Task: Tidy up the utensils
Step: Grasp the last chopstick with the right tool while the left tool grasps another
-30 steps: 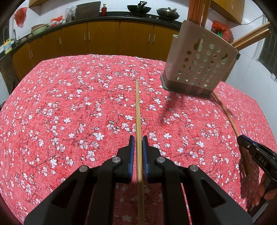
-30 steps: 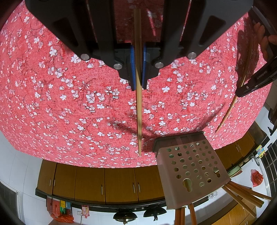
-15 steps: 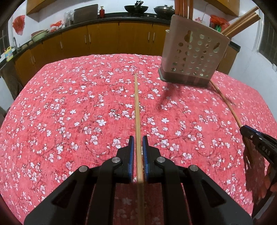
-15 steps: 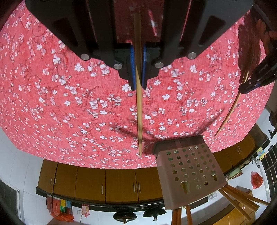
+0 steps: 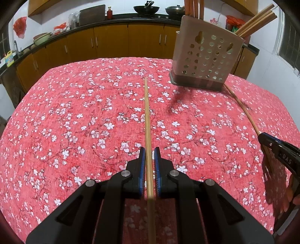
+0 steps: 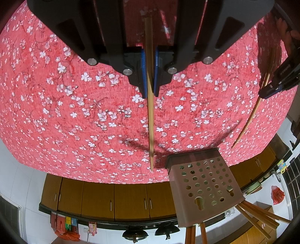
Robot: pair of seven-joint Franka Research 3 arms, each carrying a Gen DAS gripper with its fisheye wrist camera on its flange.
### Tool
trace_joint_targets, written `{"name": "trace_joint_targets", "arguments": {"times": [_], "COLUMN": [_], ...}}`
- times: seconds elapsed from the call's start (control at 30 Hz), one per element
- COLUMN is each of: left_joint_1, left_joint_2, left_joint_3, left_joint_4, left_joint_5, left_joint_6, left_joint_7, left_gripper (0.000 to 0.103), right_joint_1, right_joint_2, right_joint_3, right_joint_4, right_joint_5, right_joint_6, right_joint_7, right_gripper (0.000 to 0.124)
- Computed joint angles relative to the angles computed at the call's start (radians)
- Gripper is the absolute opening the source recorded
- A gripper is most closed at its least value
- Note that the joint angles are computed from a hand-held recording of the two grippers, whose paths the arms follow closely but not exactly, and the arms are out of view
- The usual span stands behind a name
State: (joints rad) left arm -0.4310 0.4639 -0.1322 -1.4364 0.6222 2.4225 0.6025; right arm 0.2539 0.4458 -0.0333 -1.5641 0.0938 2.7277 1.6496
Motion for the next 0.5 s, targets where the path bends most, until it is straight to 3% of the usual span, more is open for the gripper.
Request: {"name": "trace_joint_targets", "arguments": {"times": [0.5], "left_joint_1": [0.0], "left_joint_2": [0.002], "left_joint_3": [0.0], "left_joint_4": [0.005], "left_joint_5": [-0.005], "left_joint_6": [0.0], "left_joint_7": [0.001], "left_gripper": [0.011], "right_joint_1": [-0.002], "right_joint_2": [0.001], "right_joint_3": [0.002], "right_joint_4": [0.002], "right_joint_5": [0.008], "right_joint_6": [-0.001], "right_joint_7": [-0.005], "right_gripper": [0.008]}}
